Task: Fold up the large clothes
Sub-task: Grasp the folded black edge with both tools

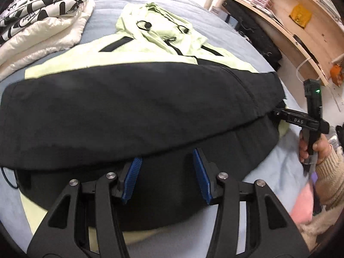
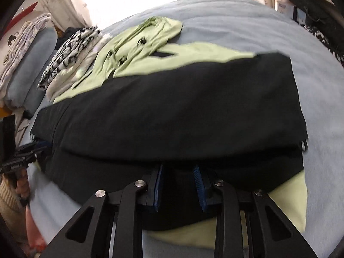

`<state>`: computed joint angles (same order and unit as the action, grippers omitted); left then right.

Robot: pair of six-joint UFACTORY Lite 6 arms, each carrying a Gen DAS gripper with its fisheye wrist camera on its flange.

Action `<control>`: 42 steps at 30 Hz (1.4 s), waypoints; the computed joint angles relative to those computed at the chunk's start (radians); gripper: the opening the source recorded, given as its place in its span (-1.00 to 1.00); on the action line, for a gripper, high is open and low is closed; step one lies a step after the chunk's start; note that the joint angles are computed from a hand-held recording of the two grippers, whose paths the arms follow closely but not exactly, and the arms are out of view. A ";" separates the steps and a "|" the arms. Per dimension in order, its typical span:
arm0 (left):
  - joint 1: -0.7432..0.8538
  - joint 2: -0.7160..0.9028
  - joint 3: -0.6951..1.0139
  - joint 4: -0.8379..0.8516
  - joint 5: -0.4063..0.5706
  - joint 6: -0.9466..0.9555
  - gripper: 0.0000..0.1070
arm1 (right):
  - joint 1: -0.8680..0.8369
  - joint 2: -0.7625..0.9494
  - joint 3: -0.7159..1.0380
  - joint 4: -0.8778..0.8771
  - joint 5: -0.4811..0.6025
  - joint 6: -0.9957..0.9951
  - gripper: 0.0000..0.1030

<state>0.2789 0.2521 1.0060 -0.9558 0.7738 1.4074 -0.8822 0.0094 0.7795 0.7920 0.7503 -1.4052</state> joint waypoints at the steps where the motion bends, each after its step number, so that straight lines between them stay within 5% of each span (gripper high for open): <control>1: -0.013 0.010 0.013 -0.009 -0.023 -0.011 -0.16 | 0.005 0.001 0.003 0.025 -0.005 -0.008 -0.46; 8: -0.070 0.104 0.194 -0.066 -0.089 -0.135 -0.16 | 0.128 0.046 0.141 0.149 -0.071 0.017 -0.46; 16: -0.106 0.357 0.624 0.002 -0.131 -0.433 -0.16 | 0.329 0.286 0.524 0.033 -0.197 0.337 -0.46; 23: -0.069 0.519 0.910 0.109 -0.077 -0.600 -0.16 | 0.332 0.493 0.880 -0.064 -0.078 0.562 -0.40; 28: 0.009 0.576 0.993 0.135 -0.054 -0.619 -0.16 | 0.216 0.608 1.069 -0.063 0.036 0.601 0.26; 38: 0.108 0.769 1.187 0.218 0.027 -0.647 -0.15 | 0.109 0.972 1.461 -0.121 0.210 0.728 0.32; 42: 0.079 0.938 1.413 0.340 0.088 -0.743 -0.15 | 0.142 0.987 1.407 -0.123 0.154 0.685 0.31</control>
